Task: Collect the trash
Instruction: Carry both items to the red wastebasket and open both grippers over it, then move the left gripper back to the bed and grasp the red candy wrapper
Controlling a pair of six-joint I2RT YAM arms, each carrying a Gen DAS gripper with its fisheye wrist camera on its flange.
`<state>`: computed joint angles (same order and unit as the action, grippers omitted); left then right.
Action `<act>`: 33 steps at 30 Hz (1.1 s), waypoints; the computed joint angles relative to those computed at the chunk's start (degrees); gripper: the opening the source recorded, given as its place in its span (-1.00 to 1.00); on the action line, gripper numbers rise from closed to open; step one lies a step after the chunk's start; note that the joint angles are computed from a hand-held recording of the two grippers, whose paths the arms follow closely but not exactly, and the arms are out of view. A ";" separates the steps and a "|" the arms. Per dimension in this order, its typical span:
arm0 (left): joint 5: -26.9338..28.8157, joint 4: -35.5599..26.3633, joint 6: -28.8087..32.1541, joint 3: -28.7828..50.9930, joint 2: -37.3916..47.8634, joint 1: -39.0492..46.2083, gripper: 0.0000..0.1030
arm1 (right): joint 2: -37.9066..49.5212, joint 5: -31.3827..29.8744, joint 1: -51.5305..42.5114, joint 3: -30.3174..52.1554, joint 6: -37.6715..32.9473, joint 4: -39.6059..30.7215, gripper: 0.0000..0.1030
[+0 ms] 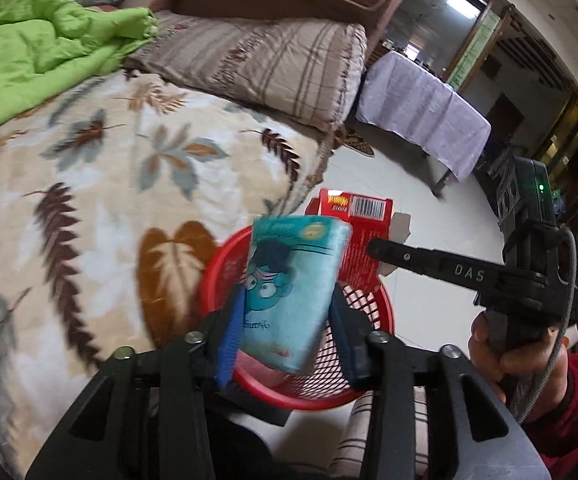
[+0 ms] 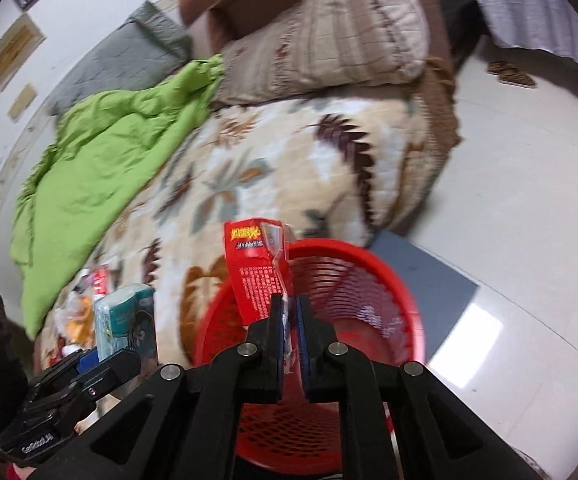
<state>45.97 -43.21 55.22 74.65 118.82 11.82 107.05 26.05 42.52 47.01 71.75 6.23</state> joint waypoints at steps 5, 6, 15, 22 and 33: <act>1.39 0.35 -1.09 -0.63 -1.46 0.75 0.29 | -1.61 2.76 0.48 -0.80 1.12 -1.66 -0.05; 1.21 0.88 -1.26 -0.84 -1.93 1.35 0.32 | -1.40 3.12 0.50 -0.04 0.51 -2.19 -0.05; 1.64 5.38 -3.48 1.71 -2.25 11.26 0.41 | 4.27 4.03 3.16 13.25 -11.52 -4.11 -0.05; 2.10 6.24 -6.01 8.39 1.03 19.78 0.43 | 13.09 1.16 6.00 28.25 -21.06 -7.34 -0.05; 0.64 7.92 -10.67 16.48 7.24 28.99 0.44 | 26.56 -5.92 8.88 50.89 -31.19 -13.88 -0.05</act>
